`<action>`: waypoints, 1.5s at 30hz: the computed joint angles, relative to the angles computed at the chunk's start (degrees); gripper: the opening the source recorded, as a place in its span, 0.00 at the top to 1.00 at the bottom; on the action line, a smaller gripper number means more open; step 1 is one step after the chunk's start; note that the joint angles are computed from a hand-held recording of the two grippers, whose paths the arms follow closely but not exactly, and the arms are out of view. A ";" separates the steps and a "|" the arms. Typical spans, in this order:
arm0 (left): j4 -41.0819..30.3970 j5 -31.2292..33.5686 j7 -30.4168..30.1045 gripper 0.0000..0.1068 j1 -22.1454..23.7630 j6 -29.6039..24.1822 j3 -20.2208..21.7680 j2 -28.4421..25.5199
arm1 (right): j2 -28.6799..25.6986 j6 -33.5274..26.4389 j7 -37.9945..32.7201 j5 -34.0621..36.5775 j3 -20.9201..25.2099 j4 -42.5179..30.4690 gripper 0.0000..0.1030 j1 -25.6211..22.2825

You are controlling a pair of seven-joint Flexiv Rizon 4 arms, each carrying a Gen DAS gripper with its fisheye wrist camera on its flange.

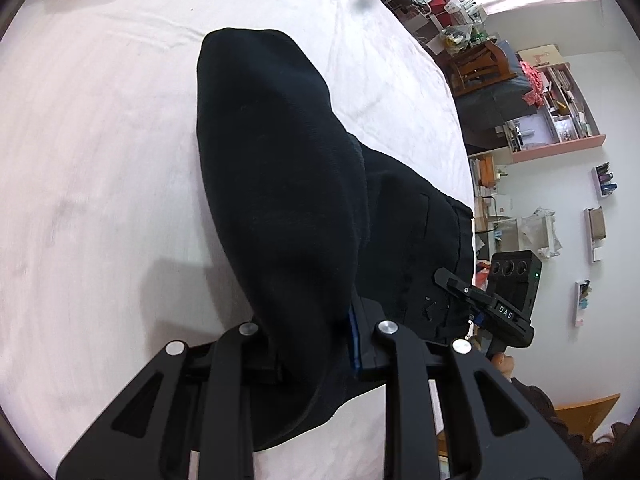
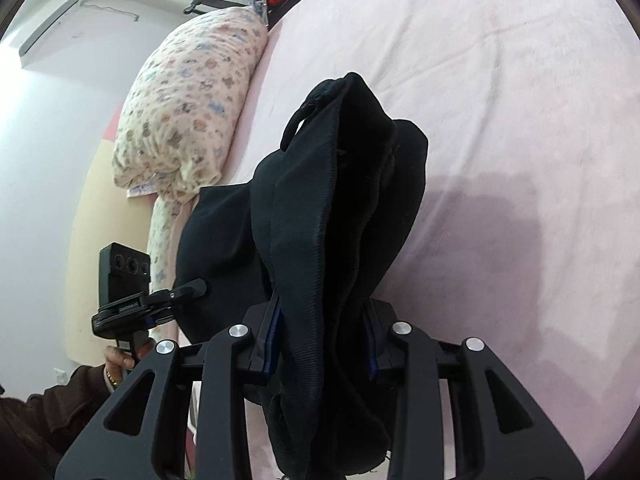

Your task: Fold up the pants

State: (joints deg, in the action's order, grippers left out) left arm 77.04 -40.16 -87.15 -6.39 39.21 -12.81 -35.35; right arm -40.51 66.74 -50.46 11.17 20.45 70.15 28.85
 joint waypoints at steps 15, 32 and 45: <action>-0.72 9.51 -7.81 0.53 -2.45 0.86 4.82 -0.94 | -0.76 -7.00 11.02 -9.48 -7.64 0.24 0.61 4.53; 3.45 36.24 -11.17 0.05 -7.41 17.44 9.06 8.21 | 3.38 -10.97 19.31 -37.03 -16.11 3.18 0.50 11.33; -6.17 37.63 -12.43 0.05 -12.18 2.36 10.78 1.91 | -1.79 -25.36 14.27 -40.00 -17.78 -5.16 0.50 16.29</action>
State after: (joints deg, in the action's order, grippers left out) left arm 70.87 -2.53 -99.59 -18.58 41.57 -2.03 -33.44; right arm -42.30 41.38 -36.19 -28.83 2.67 64.99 45.14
